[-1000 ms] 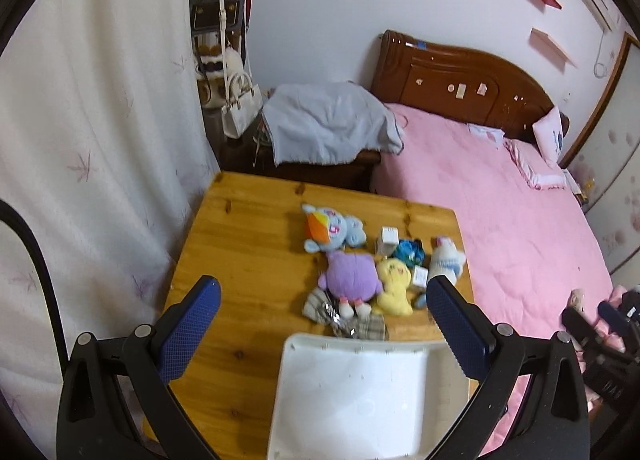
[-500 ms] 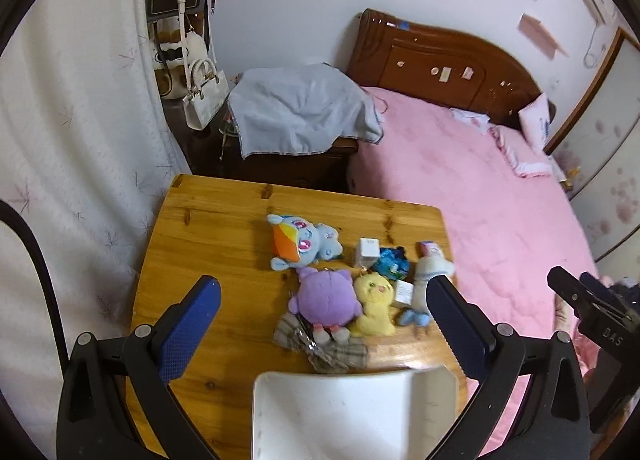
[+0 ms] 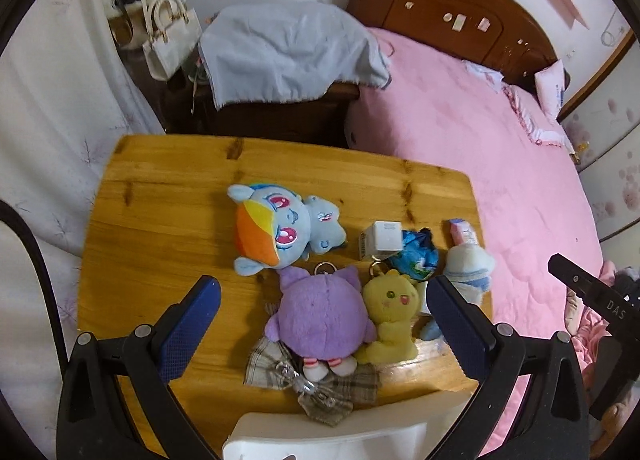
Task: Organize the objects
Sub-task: 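Grasp the purple cat plush with left tool while right tool grasps white-blue plush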
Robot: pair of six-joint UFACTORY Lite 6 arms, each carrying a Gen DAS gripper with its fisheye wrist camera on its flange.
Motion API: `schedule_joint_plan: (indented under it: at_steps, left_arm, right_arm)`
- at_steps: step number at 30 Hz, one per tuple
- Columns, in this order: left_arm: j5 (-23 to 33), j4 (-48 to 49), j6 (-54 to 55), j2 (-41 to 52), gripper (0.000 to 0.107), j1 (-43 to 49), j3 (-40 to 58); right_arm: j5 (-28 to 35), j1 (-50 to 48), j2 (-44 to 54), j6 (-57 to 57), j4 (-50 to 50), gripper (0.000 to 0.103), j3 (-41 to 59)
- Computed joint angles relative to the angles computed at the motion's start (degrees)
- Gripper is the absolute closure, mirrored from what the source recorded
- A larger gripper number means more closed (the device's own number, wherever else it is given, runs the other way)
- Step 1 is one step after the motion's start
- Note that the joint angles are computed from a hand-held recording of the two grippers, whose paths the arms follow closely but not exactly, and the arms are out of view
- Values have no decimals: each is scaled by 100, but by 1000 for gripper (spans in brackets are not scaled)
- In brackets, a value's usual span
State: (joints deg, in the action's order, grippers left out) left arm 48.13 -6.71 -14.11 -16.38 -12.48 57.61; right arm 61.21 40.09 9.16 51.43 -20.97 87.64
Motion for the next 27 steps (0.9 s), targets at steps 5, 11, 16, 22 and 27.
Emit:
schedule_joint_plan:
  at_steps: [5, 11, 16, 22, 27]
  left_arm:
    - [-573, -2, 11, 452, 5, -82, -346]
    - [-1032, -250, 218, 969, 5, -296, -815]
    - [-1387, -379, 234, 1218, 5, -348, -1080]
    - [-1560, -706, 472, 1433, 5, -431, -1213]
    - [-1700, -526, 185, 1697, 6, -461, -1273]
  right_arm:
    - [-628, -457, 305, -202, 377, 14, -461]
    - [-1610, -719, 414, -569, 1069, 14, -1192]
    - [-1852, -589, 802, -450, 1016, 28, -1390]
    - [-2127, -642, 1139, -634, 1379, 30, -1578]
    - [-2562, -656, 986, -499, 1324, 30, -1966]
